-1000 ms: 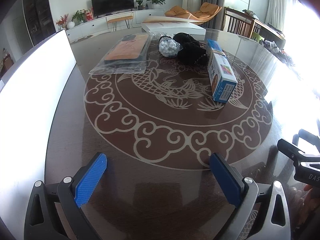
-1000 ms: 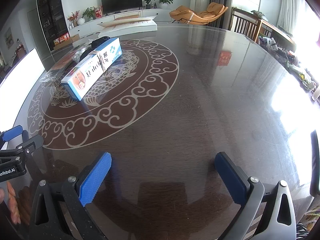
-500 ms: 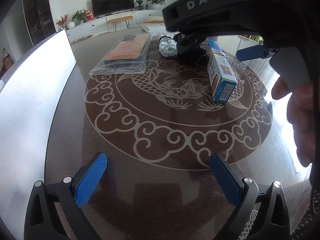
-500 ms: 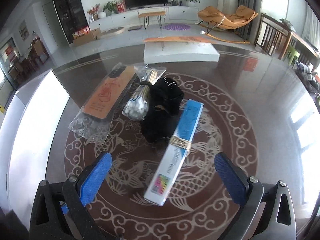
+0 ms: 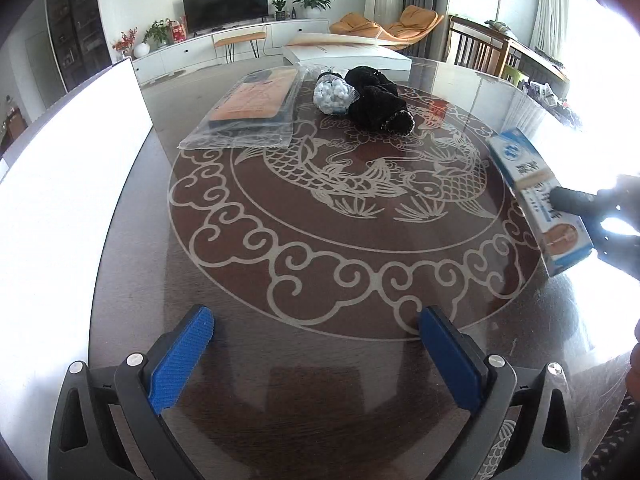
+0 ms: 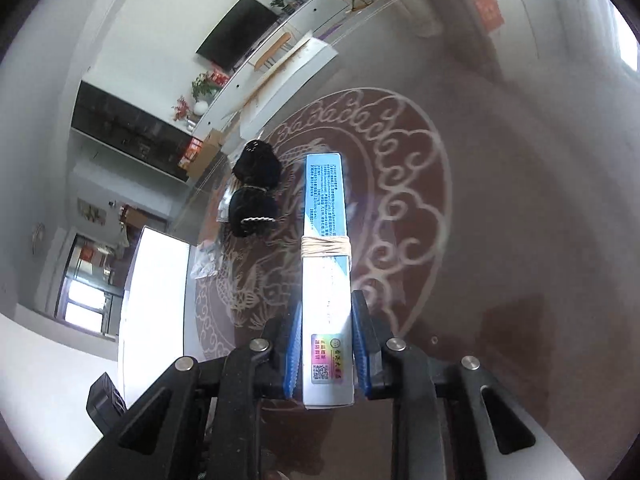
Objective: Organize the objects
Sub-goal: 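Lift the nail cream box with the right tool while left tool grasps the black knit pouch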
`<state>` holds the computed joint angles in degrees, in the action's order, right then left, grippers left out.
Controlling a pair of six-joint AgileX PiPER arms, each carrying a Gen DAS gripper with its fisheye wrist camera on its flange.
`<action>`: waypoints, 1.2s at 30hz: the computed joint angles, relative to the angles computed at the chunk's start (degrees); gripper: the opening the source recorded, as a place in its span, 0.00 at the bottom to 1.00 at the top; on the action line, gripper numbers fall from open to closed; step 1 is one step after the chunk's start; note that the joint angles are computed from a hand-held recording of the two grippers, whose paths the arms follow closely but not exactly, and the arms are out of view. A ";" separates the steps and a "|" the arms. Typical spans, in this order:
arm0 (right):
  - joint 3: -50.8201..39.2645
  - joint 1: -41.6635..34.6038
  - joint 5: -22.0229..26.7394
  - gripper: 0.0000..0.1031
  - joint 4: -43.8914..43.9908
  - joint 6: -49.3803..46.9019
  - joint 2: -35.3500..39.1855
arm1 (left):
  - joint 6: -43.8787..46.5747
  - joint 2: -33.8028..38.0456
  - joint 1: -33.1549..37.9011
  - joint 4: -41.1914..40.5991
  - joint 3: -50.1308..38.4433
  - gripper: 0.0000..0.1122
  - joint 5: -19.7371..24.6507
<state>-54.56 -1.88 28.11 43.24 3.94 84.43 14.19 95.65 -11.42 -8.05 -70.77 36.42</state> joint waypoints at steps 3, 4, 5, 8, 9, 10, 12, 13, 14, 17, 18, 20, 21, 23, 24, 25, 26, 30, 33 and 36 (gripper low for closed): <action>2.65 0.02 0.36 0.63 -15.24 14.03 -5.13 | 2.73 0.02 0.74 -1.81 0.13 0.92 -0.10; 2.70 0.76 0.52 0.74 -20.97 19.38 -6.47 | 3.11 0.04 0.84 -2.24 0.15 0.92 -0.11; 2.01 1.86 1.58 0.78 -26.70 23.98 -7.26 | 2.69 0.05 0.71 -1.81 0.12 0.92 -0.13; -5.62 8.36 9.04 0.81 -43.89 35.79 -4.35 | 2.41 0.05 0.64 -1.58 0.11 0.92 -0.12; -8.75 11.61 12.23 0.83 -49.61 39.47 -2.24 | 2.91 0.02 0.77 -2.01 0.17 0.92 -0.12; -12.31 14.61 15.55 0.84 -54.25 42.17 0.85 | 2.90 0.06 0.78 -1.91 0.13 0.92 -0.11; -16.77 17.86 19.23 0.84 -58.29 43.60 5.82 | 2.84 0.04 0.77 -1.96 0.15 0.92 -0.12; -18.05 18.99 20.71 0.84 -59.66 43.81 7.62 | 3.27 0.01 0.88 -2.36 0.28 0.92 -0.23; -19.47 20.04 21.91 0.84 -61.03 44.09 9.79 | 2.67 0.04 0.73 -1.83 0.16 0.92 -0.15; -19.30 22.91 21.74 0.75 -69.23 48.18 12.08 | 0.22 -0.06 0.14 -0.27 0.12 0.92 -0.10; -17.08 23.48 20.27 0.55 -72.70 50.81 10.72 | 0.39 -0.05 0.09 -0.12 0.05 0.92 0.09; -12.92 22.60 17.59 0.40 -75.58 53.82 8.14 | 0.16 -0.12 0.14 -0.18 0.23 0.92 -0.13; -11.74 22.32 17.57 0.40 -77.40 55.76 7.52 | 0.45 -0.10 0.21 -0.46 0.23 0.92 -0.13; -7.49 20.81 15.69 0.40 -80.15 58.56 4.80 | 2.48 -0.07 0.66 -1.65 0.32 0.92 -0.26; -5.75 20.11 14.94 0.40 -80.97 59.40 3.52 | 2.17 -0.09 0.59 -1.49 0.32 0.92 -0.27; -4.49 19.05 13.54 0.40 -80.25 59.24 2.33 | 0.94 0.17 0.17 -0.51 -0.23 0.92 0.18; -3.77 18.30 12.33 0.40 -79.74 59.10 1.64 | 0.78 1.19 -0.29 -0.65 -2.03 0.92 1.71; -6.60 19.69 14.72 0.43 -80.71 59.00 4.11 | -4.49 8.61 -6.12 4.58 -18.21 0.92 8.28; -6.59 19.19 13.74 0.43 -80.42 58.48 4.47 | -10.84 18.34 -10.58 11.54 -35.40 0.92 10.56; -6.86 19.03 13.63 0.43 -80.54 58.41 4.94 | -14.49 30.05 -13.85 17.79 -52.59 0.92 14.09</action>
<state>-61.42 17.14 41.75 -37.30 62.36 89.37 -0.30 125.69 -25.27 9.73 -123.35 50.51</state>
